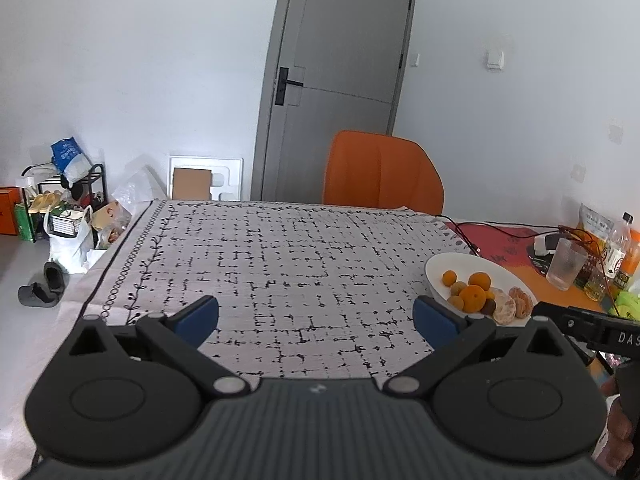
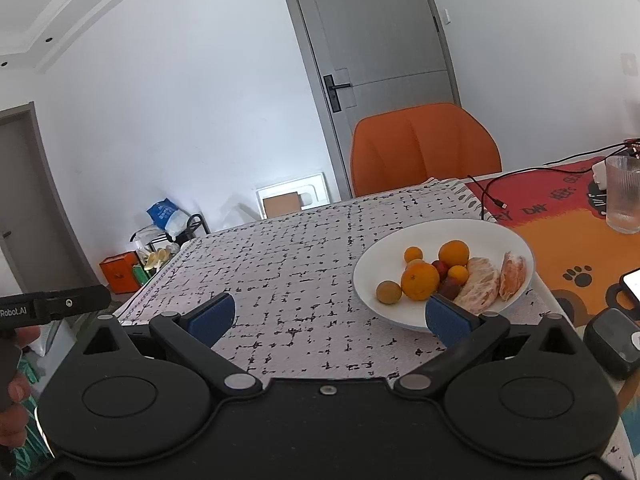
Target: Organize fruits
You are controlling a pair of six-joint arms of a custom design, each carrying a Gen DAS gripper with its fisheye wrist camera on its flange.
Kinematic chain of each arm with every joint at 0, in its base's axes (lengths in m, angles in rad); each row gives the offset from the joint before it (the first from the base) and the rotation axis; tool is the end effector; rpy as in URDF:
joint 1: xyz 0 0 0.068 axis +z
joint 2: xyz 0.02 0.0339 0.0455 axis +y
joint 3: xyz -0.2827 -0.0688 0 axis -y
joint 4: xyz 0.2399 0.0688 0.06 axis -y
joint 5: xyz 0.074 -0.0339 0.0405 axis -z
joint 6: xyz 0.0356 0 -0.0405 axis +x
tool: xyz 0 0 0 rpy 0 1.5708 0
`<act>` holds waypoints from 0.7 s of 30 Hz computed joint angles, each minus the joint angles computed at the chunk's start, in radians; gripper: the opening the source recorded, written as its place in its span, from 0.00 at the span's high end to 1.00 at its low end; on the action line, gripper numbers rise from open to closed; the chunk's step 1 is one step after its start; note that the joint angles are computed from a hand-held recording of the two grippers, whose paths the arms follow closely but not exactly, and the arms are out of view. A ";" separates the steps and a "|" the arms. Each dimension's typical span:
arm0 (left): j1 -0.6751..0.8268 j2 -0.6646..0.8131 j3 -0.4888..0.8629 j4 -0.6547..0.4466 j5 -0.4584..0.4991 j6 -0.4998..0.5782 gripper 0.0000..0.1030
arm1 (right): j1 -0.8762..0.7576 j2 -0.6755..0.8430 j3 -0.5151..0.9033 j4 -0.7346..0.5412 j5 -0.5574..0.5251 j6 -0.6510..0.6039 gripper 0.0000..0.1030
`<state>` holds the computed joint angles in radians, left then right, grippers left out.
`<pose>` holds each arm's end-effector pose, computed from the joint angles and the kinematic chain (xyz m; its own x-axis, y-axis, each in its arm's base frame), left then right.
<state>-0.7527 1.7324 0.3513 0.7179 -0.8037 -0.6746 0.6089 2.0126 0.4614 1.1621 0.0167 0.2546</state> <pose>0.1981 -0.1504 0.1075 -0.3886 -0.2299 -0.8922 -0.2335 0.9613 -0.1461 0.2521 0.1751 0.0888 -0.4420 -0.0012 -0.8970 -0.4628 0.8569 0.2269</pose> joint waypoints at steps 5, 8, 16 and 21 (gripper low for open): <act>-0.020 -0.031 -0.036 -0.004 -0.033 -0.024 0.02 | 0.016 -0.010 -0.015 0.006 0.007 -0.004 0.00; -0.038 -0.049 -0.052 -0.015 -0.064 -0.034 0.01 | 0.024 -0.014 -0.018 0.008 0.008 -0.007 0.00; -0.071 -0.076 -0.069 -0.055 -0.092 -0.073 0.00 | 0.055 -0.020 -0.043 0.029 0.026 -0.010 0.00; -0.081 -0.067 -0.070 -0.083 -0.108 -0.108 0.00 | 0.061 -0.012 -0.057 0.046 0.026 0.000 0.00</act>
<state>-0.8337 1.6656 0.2813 0.6350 -0.9120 -0.7823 0.6699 2.0003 0.4043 1.2080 0.0423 0.2551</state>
